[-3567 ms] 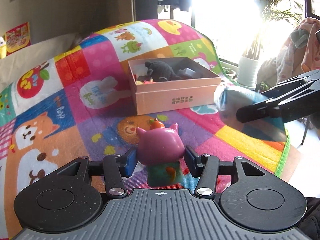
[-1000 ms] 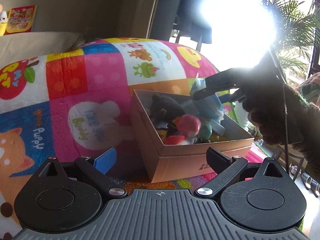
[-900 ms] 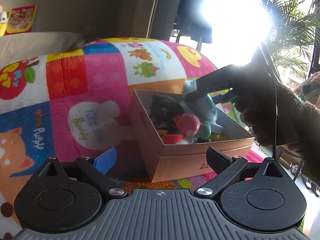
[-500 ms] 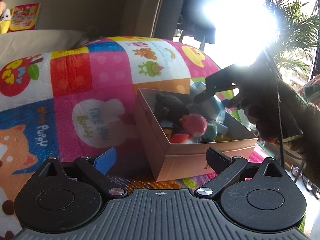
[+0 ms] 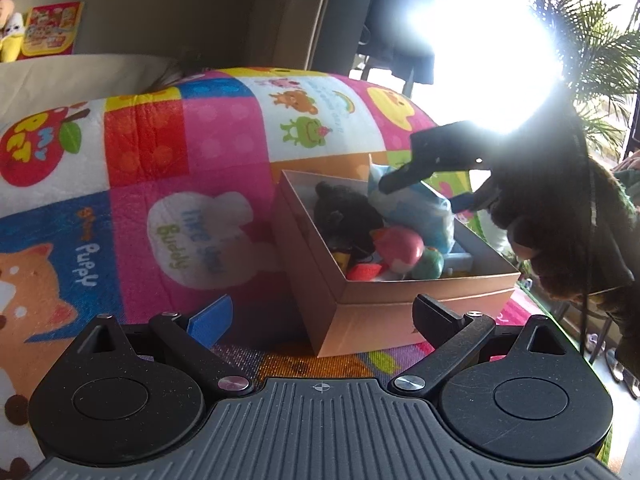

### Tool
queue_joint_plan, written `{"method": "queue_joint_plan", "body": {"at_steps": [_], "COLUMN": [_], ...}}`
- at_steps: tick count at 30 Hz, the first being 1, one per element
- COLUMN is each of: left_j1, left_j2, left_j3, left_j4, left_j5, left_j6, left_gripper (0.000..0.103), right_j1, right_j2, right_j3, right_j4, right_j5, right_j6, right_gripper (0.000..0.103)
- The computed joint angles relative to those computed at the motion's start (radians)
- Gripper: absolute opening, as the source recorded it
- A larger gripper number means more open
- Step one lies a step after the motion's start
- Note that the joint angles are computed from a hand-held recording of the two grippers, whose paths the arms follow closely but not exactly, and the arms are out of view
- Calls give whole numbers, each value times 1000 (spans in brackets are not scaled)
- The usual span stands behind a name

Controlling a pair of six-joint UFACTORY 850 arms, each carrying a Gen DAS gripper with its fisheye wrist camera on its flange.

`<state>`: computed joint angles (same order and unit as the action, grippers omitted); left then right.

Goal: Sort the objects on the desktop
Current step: 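Lower the wipes packet into the pink box and open the right tool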

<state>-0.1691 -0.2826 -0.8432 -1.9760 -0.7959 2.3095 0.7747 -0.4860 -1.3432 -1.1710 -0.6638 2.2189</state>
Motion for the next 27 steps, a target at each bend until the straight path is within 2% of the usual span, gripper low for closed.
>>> {"method": "queue_joint_plan", "body": {"at_steps": [1,3,5,7,9,11,13,15,17,18,19,20,21,22,23,24,26,27], "left_j1": [0,0,-2,-4,-4,-2,-2,-5,-6,-7,-9,-12,-16,-22,-26,-32,-36,-34], "left_j2": [-2,-5,-4,-2,2,6,5,0,-4,-5,-8,-12,-18,-24,-30,-33,-32,-30], "left_j3": [-1,-4,-3,0,3,4,1,-6,-10,-12,-16,-22,-31,-40,-48,-52,-54,-53], "left_j4": [1,8,12,12,13,15,18,27,36,47,61,78,104,124,138,145,147,145], "left_j5": [-1,-4,-6,-6,-4,-5,-1,11,14,12,11,9,5,3,3,8,18,20], "left_j6": [-4,-10,-9,-3,2,2,-4,-20,-28,-36,-48,-64,-87,-107,-122,-132,-137,-133], "left_gripper": [100,100,100,100,100,100,100,100,100,100,100,100,101,101,101,101,101,101], "right_j1": [13,40,48,30,10,-6,17,24,27,33,45,59,61,57,42,20,-11,-16], "right_j2": [12,45,67,70,33,1,-17,6,56,84,100,103,107,111,120,132,147,143], "right_j3": [11,47,72,75,42,23,10,32,90,127,154,168,182,194,214,239,285,287], "right_j4": [-47,-164,-225,-228,-169,-113,-127,-138,-194,-240,-270,-266,-253,-237,-227,-245,-385,-429], "right_j5": [-20,-101,-162,-138,-105,-39,-74,-54,-35,-47,-102,-176,-209,-199,-148,-62,75,100], "right_j6": [8,88,166,178,111,62,7,14,108,185,253,293,316,331,366,427,627,687], "right_gripper": [89,89,82,34,25,27,28,30,36,58,86,96,103,103,103,103,103,103]}}
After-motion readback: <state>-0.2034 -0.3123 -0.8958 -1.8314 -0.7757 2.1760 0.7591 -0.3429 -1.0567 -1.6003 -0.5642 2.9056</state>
